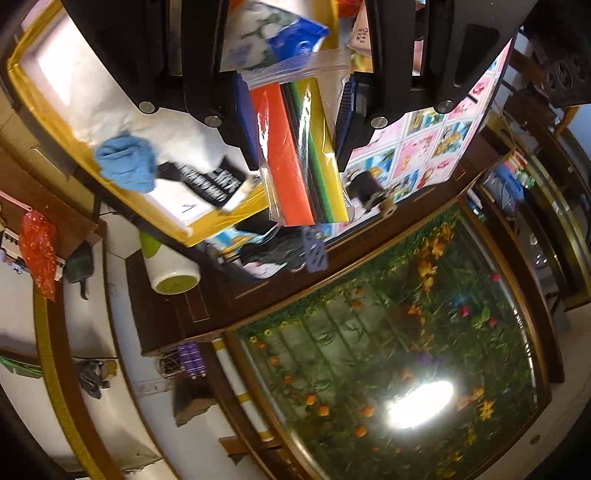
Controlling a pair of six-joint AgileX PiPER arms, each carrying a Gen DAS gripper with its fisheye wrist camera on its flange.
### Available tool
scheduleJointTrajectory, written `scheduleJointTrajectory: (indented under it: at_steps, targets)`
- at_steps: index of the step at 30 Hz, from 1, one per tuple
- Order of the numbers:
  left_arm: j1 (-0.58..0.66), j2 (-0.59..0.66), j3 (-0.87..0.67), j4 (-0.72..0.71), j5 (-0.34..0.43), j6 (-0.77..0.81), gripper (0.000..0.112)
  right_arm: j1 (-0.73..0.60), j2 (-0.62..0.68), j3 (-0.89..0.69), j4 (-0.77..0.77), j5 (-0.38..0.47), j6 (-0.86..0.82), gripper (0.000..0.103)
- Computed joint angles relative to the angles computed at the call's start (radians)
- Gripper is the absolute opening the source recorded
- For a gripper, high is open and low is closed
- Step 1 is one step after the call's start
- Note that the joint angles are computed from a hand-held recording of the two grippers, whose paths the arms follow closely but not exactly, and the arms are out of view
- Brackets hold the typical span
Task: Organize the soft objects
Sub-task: 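Carry the white pack into the box with the left gripper while the right drops the striped roll there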
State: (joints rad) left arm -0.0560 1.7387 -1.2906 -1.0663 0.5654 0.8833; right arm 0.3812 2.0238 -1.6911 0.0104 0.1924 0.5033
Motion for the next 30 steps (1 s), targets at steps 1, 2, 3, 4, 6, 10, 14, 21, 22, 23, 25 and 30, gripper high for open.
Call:
scheduleJointTrajectory:
  at_steps: [1,2,3,4,6,10,14,21,22,23,25,30]
  targets:
    - [-0.015,0.011,-0.013,0.003,-0.011,-0.014,0.022,-0.009,-0.006,0.009,-0.026,-0.002,0.03,0.041]
    - [-0.029,0.025,-0.031,0.007,-0.015,-0.027,0.022,-0.021,-0.01,0.016,-0.019,-0.002,0.026,0.041]
    - [-0.04,0.041,-0.053,0.016,-0.012,-0.042,0.022,-0.036,-0.013,0.021,0.002,0.002,0.009,0.041]
    - [-0.053,0.052,-0.069,0.019,-0.017,-0.051,0.022,-0.049,-0.014,0.022,0.0,0.011,0.017,0.041]
    - [-0.081,0.078,-0.112,0.03,-0.03,-0.072,0.022,-0.073,-0.008,0.012,0.02,0.038,-0.003,0.041]
    - [-0.129,0.144,-0.217,0.093,-0.049,-0.16,0.022,-0.108,0.015,-0.031,0.013,0.13,-0.002,0.041]
    - [-0.168,0.23,-0.328,0.218,-0.047,-0.305,0.022,-0.132,0.041,-0.071,0.032,0.189,-0.019,0.041]
    - [-0.17,0.273,-0.354,0.281,-0.057,-0.395,0.055,-0.141,0.047,-0.079,0.028,0.197,-0.029,0.043]
    - [-0.167,0.268,-0.341,0.262,-0.072,-0.386,0.065,-0.133,0.049,-0.081,0.002,0.195,-0.003,0.044]
    - [-0.162,0.265,-0.333,0.243,-0.083,-0.376,0.066,-0.135,0.045,-0.075,-0.006,0.19,0.005,0.046]
    - [-0.154,0.261,-0.333,0.234,-0.073,-0.374,0.066,-0.121,0.028,-0.046,-0.049,0.171,0.057,0.048]
    - [-0.145,0.244,-0.321,0.212,-0.071,-0.356,0.067,-0.102,0.002,-0.011,-0.202,0.14,0.201,0.066]
